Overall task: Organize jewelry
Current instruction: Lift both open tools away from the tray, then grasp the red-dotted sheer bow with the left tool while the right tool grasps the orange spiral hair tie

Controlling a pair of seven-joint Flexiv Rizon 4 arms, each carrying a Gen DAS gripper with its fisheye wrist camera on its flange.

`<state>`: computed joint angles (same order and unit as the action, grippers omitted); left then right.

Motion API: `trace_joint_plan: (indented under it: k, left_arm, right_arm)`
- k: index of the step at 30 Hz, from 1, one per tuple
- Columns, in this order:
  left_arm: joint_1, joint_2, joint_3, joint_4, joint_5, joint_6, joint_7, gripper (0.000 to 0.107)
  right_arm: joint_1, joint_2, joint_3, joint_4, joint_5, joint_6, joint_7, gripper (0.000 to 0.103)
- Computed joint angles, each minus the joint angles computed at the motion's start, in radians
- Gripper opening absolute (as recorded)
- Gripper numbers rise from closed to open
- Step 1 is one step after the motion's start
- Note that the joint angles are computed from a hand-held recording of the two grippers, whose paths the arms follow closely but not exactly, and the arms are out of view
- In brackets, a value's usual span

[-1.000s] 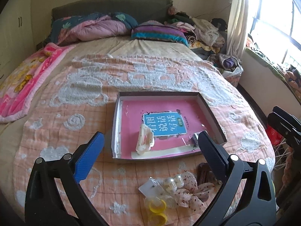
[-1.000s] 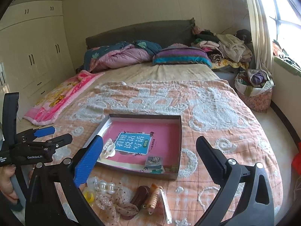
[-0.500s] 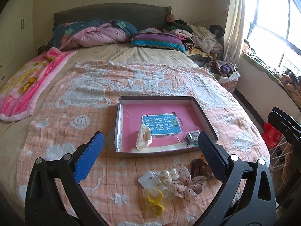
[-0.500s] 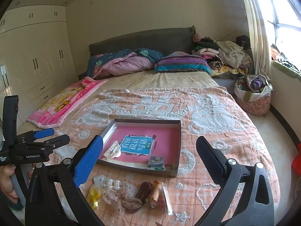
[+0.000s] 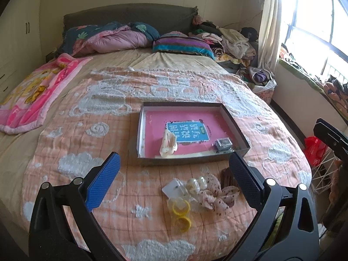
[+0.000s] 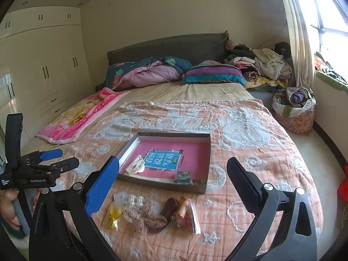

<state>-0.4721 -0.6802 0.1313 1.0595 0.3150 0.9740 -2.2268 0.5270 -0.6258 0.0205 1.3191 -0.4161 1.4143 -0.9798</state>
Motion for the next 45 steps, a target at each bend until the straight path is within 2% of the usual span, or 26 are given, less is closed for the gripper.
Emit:
trace_joint_plan:
  k: [7,16,28,30,34,37,38,40,45]
  left_arm:
    - [-0.018,0.017,-0.004,0.05,0.017,-0.015,-0.003,0.094]
    - [-0.02,0.009,-0.031,0.08,0.001,-0.031,0.036,0.094]
    - [0.013,-0.021,-0.103,0.137,-0.122,-0.002,0.167,0.093]
    - [0.022,-0.028,-0.121,0.15,-0.156,0.014,0.195,0.09]
    - [0.042,-0.053,-0.16,0.158,-0.233,0.034,0.266,0.074]
    - [0.051,-0.082,-0.183,0.146,-0.287,0.04,0.316,0.063]
    - [0.05,-0.088,-0.184,0.144,-0.301,0.039,0.327,0.058]
    - [0.063,-0.11,-0.21,0.131,-0.345,0.034,0.364,0.055]
    - [0.051,-0.157,-0.204,0.075,-0.387,0.001,0.402,0.053]
  right_arm:
    - [0.004,0.03,0.013,0.07,-0.002,0.019,-0.014,0.099]
    - [-0.01,0.044,0.06,0.127,0.02,-0.009,-0.055,0.099]
    - [-0.05,0.028,0.144,0.152,0.108,-0.084,-0.134,0.099]
    - [-0.054,0.024,0.153,0.153,0.125,-0.097,-0.145,0.099]
    - [-0.066,0.013,0.175,0.145,0.164,-0.12,-0.175,0.097]
    - [-0.078,-0.005,0.197,0.117,0.193,-0.155,-0.206,0.086]
    - [-0.082,-0.016,0.204,0.101,0.204,-0.173,-0.217,0.085]
    - [-0.082,-0.03,0.207,0.08,0.221,-0.192,-0.234,0.08]
    - [-0.07,-0.081,0.198,0.005,0.241,-0.252,-0.266,0.068]
